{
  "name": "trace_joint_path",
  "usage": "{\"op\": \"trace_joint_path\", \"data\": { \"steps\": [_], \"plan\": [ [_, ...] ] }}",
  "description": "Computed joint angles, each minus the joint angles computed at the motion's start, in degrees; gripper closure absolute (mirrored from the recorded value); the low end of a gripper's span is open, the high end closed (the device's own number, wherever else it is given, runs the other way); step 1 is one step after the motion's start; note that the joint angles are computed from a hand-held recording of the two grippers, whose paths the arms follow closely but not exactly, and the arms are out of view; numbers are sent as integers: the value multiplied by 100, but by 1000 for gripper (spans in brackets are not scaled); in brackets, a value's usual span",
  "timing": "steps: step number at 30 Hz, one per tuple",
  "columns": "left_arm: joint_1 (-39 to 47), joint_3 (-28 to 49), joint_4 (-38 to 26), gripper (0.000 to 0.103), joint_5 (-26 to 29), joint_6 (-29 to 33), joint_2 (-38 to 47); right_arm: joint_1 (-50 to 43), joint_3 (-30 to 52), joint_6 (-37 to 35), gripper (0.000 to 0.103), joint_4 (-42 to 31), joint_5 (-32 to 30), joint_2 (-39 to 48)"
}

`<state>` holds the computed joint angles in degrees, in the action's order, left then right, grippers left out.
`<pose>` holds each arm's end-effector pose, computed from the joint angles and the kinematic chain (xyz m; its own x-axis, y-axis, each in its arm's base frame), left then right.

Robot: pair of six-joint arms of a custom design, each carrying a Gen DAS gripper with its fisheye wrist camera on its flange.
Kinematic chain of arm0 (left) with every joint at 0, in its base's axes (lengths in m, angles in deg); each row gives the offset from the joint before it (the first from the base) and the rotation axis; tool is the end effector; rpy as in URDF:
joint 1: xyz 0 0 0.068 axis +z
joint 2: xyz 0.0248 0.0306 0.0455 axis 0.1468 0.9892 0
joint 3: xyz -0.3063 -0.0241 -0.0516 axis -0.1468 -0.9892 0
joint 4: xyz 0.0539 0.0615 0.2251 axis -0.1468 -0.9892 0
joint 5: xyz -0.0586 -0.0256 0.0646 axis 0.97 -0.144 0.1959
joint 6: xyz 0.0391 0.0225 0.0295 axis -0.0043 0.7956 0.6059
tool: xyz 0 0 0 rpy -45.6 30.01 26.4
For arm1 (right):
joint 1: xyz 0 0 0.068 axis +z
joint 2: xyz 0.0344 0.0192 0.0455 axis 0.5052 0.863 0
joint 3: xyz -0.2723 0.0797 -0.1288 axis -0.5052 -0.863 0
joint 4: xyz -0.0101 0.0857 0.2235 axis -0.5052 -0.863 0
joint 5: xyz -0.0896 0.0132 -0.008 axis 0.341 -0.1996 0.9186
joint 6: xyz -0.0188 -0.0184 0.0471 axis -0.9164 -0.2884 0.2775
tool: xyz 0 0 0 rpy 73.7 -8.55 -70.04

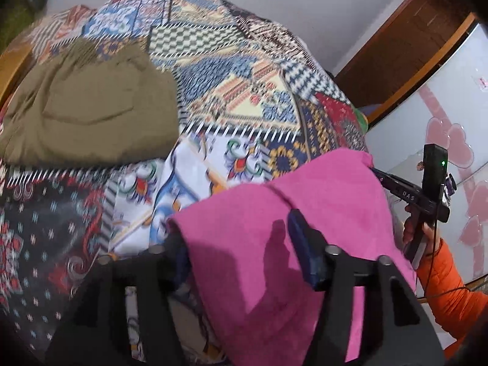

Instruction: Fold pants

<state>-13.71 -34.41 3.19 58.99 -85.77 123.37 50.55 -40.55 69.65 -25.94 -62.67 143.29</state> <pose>0.2309 -0.0989 0.0792 -0.8642 -0.2248 -0.4500 -0.0263 0.9136 -0.4059 0.2455 0.1017 0.0685 -0.7948 -0.1936 -0.5751 -0.4221 0.8573 0.2948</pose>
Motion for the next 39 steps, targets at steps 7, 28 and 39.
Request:
{"op": "trace_joint_path", "data": {
  "steps": [7, 28, 39],
  "plan": [
    [244, 264, 100, 51, 183, -129, 335, -64, -30, 125, 95, 355, -40, -43],
    [-859, 204, -353, 94, -1779, -7, 285, -34, 92, 135, 94, -332, 617, -568],
    [-966, 279, -466, 94, -1725, -129, 418, 1230, -52, 252, 87, -268, 1232, -752]
  ]
}}
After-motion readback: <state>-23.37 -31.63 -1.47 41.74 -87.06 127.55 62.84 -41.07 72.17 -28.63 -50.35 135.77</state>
